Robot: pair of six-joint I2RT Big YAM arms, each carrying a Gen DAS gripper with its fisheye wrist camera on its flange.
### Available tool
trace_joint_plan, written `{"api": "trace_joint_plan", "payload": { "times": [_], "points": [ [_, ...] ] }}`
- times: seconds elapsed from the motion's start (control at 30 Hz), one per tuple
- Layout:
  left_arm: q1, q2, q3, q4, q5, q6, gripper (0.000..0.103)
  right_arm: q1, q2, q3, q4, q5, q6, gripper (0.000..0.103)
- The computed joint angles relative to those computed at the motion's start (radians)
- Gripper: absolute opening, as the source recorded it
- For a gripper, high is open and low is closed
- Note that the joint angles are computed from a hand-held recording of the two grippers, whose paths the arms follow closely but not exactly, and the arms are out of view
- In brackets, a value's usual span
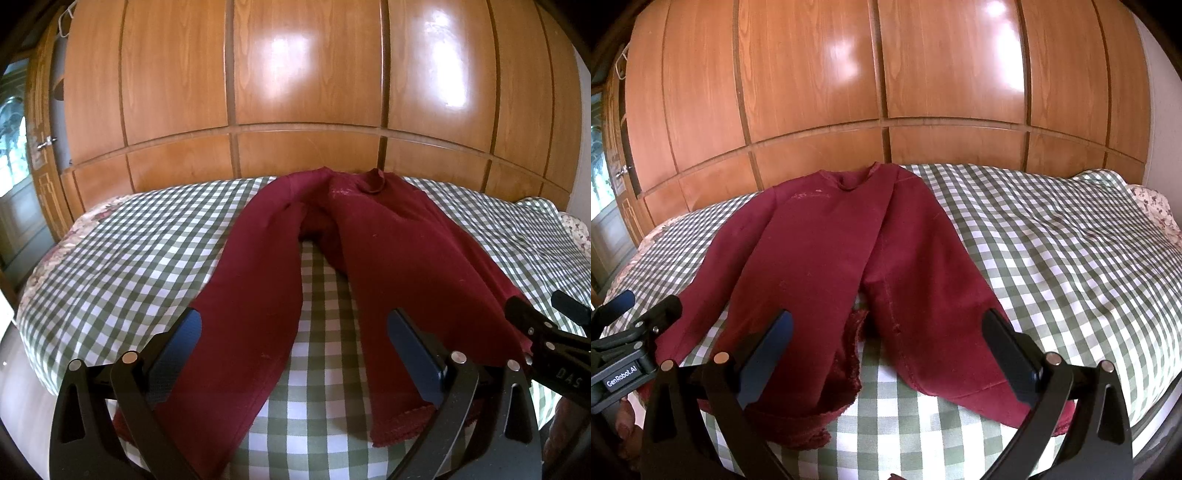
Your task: Fold small clothes
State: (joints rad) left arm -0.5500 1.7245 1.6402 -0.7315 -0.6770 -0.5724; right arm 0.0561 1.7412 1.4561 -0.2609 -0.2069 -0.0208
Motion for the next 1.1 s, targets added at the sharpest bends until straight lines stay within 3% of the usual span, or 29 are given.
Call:
{"api": "trace_joint_plan", "payload": {
  "times": [0.73,1.1],
  "points": [
    [-0.001,0.005,0.003,-0.003,0.014,-0.002,0.099,0.002,0.006,0.004,-0.015,0.003,-0.007,0.101],
    [0.006,-0.001,-0.012,0.014,0.063,0.011,0.099,0.003,0.007,0.009,-0.02,0.006,-0.01,0.101]
  ]
}}
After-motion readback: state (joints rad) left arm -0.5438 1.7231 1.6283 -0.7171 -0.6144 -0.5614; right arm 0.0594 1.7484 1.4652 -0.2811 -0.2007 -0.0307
